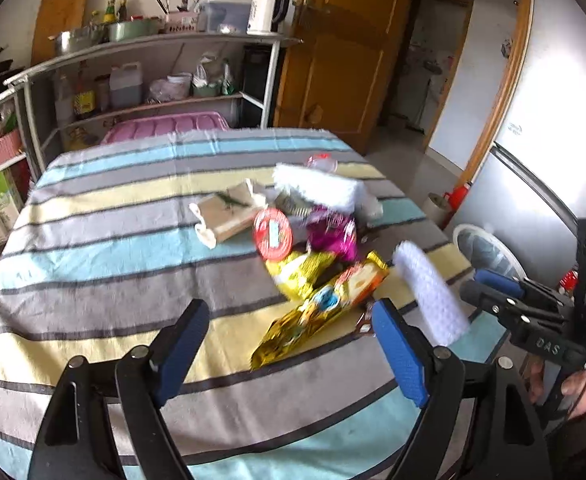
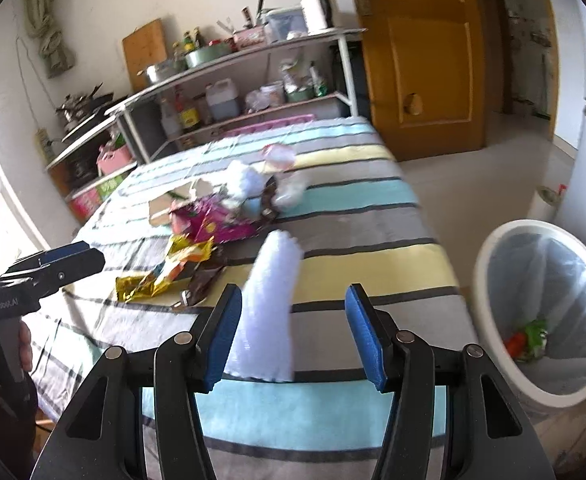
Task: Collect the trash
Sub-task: 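Grasp the white foam net sleeve with the right gripper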
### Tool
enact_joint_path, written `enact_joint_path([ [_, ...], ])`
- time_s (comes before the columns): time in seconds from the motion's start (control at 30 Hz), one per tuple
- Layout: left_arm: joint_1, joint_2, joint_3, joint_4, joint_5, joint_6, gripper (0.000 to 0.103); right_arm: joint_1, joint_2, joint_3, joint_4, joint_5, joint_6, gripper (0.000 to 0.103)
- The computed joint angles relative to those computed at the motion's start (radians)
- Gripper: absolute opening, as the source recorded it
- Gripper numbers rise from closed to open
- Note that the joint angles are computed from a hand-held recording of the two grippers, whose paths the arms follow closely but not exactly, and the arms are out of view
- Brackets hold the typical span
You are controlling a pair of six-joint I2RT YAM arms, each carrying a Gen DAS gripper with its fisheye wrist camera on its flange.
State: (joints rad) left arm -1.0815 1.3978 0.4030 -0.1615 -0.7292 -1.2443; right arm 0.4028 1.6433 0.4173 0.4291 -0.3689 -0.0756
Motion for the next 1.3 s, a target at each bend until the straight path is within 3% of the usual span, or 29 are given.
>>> enact_joint_path([
  [0.13,0.037,0.016,-0.038,0.082,0.049,0.073,0.086,0.055,0.06,0.035,0.004,0.055,0.012,0.056],
  [0.4,0.157,0.14,-0.001,0.245,0.179,0.323,0.086,0.119,0.146,0.106,-0.029,0.148,0.028,0.056],
  [0.57,0.199,0.216,0.051,0.248,0.208,0.386,0.086,0.11,0.157,0.122,-0.046,0.152,0.024,0.056],
  [0.63,0.214,0.233,0.056,0.271,0.219,0.407,0.086,0.106,0.162,0.127,-0.043,0.149,0.024,0.054],
  [0.7,0.227,0.239,0.057,0.277,0.223,0.404,0.085,0.104,0.161,0.123,-0.035,0.153,0.027,0.039],
  [0.97,0.237,0.255,0.043,0.324,0.258,0.406,0.061,0.093,0.163,0.118,-0.025,0.127,0.026,0.029],
  [1.3,0.23,0.228,0.037,0.292,0.242,0.36,0.034,0.079,0.147,0.096,-0.001,0.113,0.029,0.026],
])
